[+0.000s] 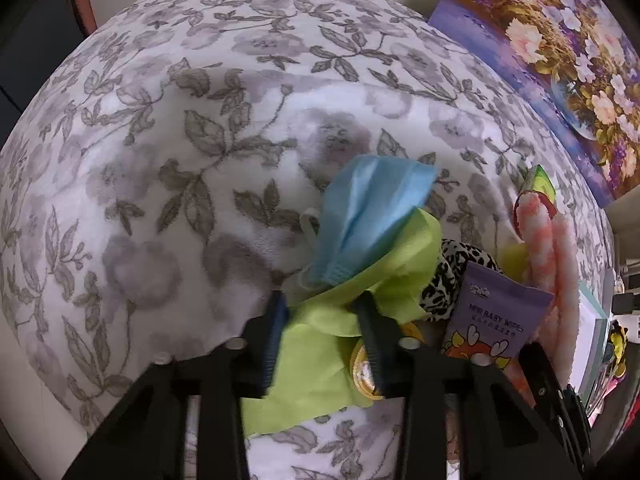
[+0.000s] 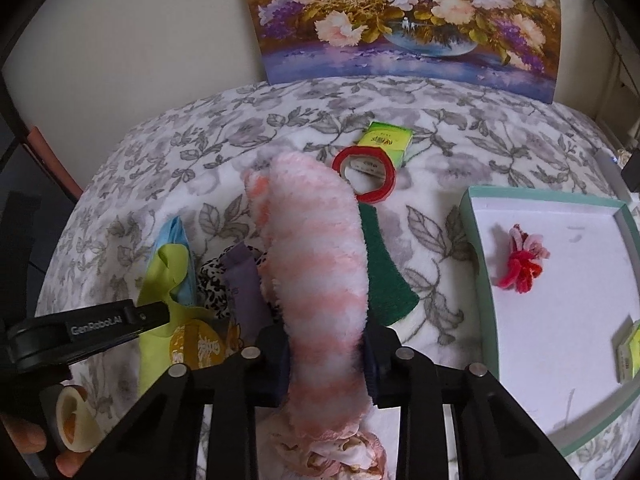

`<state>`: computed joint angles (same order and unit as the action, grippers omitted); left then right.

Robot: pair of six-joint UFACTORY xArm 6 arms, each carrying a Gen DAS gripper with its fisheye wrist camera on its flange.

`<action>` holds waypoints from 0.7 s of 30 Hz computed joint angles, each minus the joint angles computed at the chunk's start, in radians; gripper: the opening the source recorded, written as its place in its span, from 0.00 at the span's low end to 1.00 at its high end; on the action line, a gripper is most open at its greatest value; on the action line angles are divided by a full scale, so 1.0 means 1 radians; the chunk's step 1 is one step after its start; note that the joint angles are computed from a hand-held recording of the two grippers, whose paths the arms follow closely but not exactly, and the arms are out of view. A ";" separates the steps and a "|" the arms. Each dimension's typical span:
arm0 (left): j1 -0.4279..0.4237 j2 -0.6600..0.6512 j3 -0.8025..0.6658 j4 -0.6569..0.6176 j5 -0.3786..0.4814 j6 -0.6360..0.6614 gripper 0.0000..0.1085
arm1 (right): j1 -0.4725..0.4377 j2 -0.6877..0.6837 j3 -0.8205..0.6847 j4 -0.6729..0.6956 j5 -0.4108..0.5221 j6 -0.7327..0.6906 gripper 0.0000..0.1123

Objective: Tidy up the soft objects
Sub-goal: 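Grasp the pink striped fluffy roll with the right tool while the left grasps the lime green cloth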

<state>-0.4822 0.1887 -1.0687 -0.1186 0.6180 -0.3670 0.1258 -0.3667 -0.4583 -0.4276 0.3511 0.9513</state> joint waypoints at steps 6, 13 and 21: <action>0.001 -0.013 0.009 -0.005 -0.017 0.000 0.11 | -0.007 -0.032 0.021 0.054 -0.016 -0.040 0.18; 0.003 -0.050 0.026 -0.017 -0.043 0.005 0.07 | -0.021 -0.089 0.038 0.070 -0.010 -0.055 0.16; 0.006 -0.145 0.075 -0.013 -0.097 0.002 0.06 | -0.025 -0.171 0.040 0.048 0.013 -0.059 0.16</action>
